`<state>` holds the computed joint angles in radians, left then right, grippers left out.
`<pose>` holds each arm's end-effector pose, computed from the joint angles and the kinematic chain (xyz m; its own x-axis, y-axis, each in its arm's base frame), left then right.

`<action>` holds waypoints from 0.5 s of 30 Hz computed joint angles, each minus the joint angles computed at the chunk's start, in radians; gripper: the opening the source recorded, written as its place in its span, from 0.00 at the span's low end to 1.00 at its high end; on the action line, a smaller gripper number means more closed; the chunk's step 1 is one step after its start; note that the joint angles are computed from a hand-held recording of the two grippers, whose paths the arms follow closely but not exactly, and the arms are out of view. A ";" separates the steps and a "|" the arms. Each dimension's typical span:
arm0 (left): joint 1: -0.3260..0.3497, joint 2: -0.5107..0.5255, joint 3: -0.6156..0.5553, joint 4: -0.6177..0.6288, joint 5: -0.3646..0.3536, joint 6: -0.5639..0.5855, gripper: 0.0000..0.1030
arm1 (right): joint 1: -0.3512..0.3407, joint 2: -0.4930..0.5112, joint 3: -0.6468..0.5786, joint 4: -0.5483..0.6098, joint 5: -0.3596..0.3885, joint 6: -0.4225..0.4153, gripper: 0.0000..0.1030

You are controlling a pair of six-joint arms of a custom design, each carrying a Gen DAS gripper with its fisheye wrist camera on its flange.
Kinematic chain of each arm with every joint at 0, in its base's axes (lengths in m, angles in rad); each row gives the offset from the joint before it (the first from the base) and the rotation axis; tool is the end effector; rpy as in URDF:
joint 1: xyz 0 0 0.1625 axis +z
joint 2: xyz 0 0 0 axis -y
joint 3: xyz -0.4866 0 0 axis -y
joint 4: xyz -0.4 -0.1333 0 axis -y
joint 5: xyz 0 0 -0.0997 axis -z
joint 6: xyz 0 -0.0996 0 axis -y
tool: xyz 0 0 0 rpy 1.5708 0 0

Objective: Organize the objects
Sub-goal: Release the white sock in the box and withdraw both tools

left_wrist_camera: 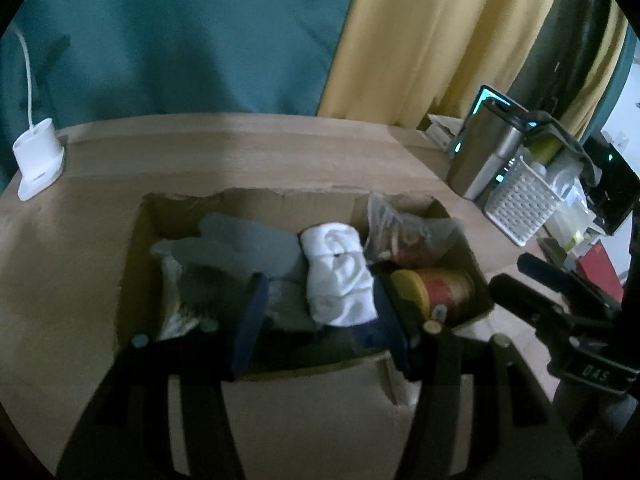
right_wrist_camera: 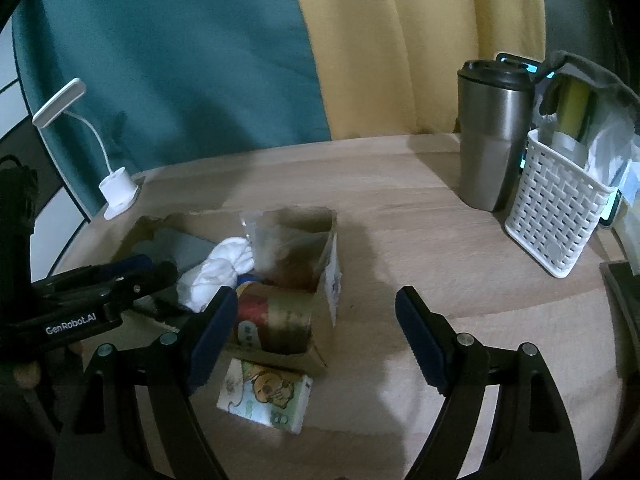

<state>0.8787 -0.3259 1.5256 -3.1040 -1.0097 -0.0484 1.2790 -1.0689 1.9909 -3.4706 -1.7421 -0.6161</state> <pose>-0.3210 -0.6793 -0.1015 -0.7913 0.3705 -0.4864 0.5654 0.7463 -0.3513 -0.0649 -0.6204 0.2982 -0.8299 0.0326 0.5569 -0.3906 0.6788 -0.6218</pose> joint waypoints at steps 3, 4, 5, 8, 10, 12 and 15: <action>-0.002 -0.011 0.023 -0.019 -0.002 0.001 0.55 | 0.004 -0.003 0.015 -0.015 -0.002 -0.004 0.81; -0.002 -0.014 0.029 -0.024 -0.003 0.002 0.55 | 0.005 -0.003 0.018 -0.018 -0.004 -0.004 0.81; -0.003 -0.016 0.035 -0.029 -0.002 0.003 0.55 | 0.006 -0.004 0.021 -0.020 -0.005 -0.004 0.81; -0.004 -0.026 0.056 -0.044 -0.001 0.001 0.55 | 0.010 -0.005 0.032 -0.032 -0.008 -0.008 0.81; -0.004 -0.028 0.061 -0.046 -0.003 0.001 0.55 | 0.011 -0.007 0.037 -0.034 -0.008 -0.009 0.81; -0.005 -0.033 0.073 -0.053 -0.003 0.000 0.55 | 0.013 -0.006 0.044 -0.040 -0.010 -0.012 0.81; -0.005 -0.035 0.078 -0.057 -0.003 0.000 0.55 | 0.017 -0.004 0.050 -0.045 -0.016 -0.014 0.81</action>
